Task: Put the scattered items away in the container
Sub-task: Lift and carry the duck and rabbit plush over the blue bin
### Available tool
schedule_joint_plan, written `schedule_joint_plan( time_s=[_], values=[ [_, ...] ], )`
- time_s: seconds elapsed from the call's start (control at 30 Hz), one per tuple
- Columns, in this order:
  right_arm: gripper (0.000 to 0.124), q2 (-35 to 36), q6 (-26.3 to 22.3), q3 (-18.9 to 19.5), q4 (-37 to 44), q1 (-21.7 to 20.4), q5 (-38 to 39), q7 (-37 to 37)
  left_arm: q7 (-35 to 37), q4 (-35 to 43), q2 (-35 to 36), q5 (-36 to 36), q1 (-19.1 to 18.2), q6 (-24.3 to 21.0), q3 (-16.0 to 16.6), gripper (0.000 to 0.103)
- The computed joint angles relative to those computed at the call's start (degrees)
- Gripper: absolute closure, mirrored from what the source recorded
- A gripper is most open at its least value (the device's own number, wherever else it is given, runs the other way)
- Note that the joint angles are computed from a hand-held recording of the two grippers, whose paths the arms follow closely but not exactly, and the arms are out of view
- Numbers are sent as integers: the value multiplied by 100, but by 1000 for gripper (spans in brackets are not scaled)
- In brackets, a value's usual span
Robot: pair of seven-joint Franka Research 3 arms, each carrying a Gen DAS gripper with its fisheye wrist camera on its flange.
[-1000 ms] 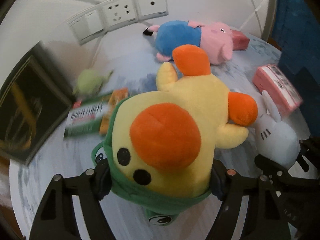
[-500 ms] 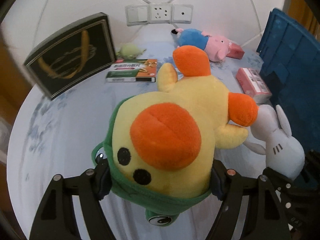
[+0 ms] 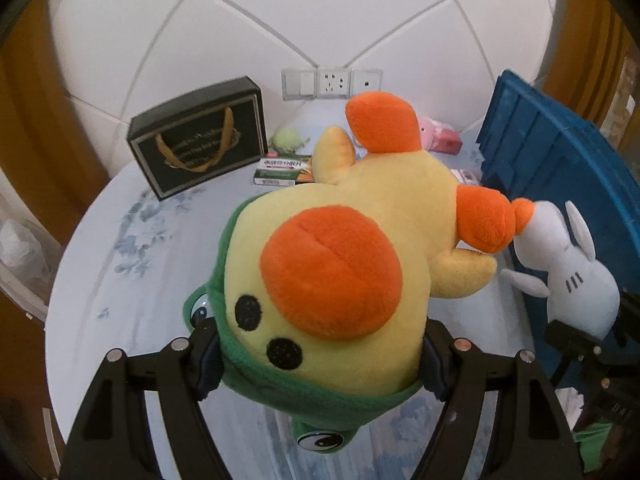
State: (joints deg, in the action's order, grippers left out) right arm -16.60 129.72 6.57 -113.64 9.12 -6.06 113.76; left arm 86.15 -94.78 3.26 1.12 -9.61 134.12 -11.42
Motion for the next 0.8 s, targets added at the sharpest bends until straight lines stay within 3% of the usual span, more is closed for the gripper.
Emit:
schedule_joint_plan(
  time_s=[0.37,0.8],
  values=[
    [75,-630,-15,51,61,77,240,-465,-217,-230,-881,75,-28,39,69,27],
    [75,-1187,112,61,-44,-114,498,-918,-565,124,-965,518,-182,-60,-34,27]
  ],
)
